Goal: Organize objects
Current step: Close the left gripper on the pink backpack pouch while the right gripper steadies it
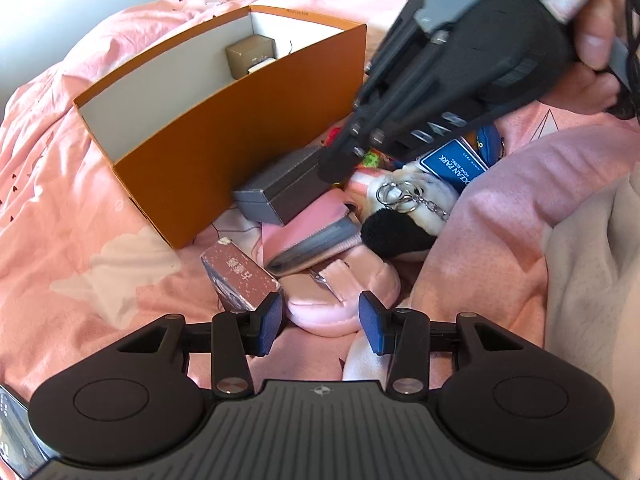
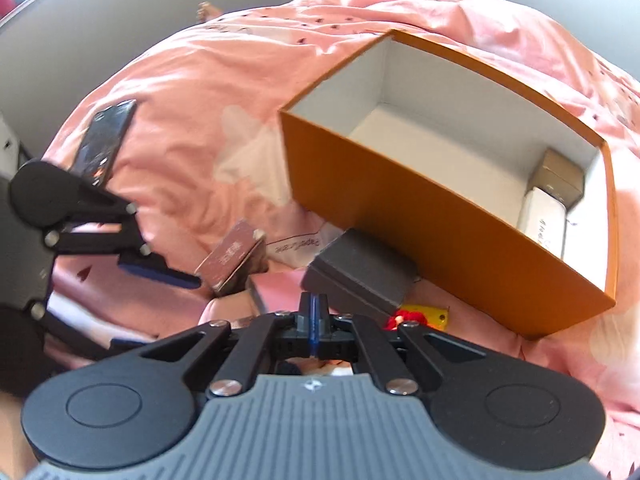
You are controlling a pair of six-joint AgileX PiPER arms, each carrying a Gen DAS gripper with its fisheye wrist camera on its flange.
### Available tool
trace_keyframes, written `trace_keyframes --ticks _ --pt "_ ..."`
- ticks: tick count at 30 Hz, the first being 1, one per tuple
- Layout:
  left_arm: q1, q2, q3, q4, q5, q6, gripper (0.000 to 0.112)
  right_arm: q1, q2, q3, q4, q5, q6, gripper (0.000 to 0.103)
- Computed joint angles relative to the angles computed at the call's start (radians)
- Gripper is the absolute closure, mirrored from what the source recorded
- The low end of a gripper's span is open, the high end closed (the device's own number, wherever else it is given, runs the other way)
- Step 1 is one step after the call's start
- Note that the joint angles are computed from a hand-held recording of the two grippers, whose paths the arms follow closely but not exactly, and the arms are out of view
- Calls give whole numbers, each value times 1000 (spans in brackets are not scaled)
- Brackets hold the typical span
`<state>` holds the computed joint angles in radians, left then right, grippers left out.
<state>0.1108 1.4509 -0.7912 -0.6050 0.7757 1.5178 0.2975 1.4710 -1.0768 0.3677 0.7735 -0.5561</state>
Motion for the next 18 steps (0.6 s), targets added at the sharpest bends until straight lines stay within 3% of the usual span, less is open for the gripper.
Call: trace_keyframes --ticks 4,11,13,14,15,18 --pt "1 -4 -4 20 9 -18 61 -6 8 10 100 77 -138 98" --pt "-3 -12 2 57 5 -43 61 99 18 52 30 81 -194 93" --pt "-2 -11 5 59 3 -46 61 123 20 53 -4 71 -180 69" --pt "0 -14 6 61 3 -46 61 137 20 55 -31 61 -165 64" --pt "4 -16 7 62 3 -43 61 151 19 57 -58 52 -154 60" --pt "11 -17 9 63 5 -39 61 166 31 43 -79 77 -170 60"
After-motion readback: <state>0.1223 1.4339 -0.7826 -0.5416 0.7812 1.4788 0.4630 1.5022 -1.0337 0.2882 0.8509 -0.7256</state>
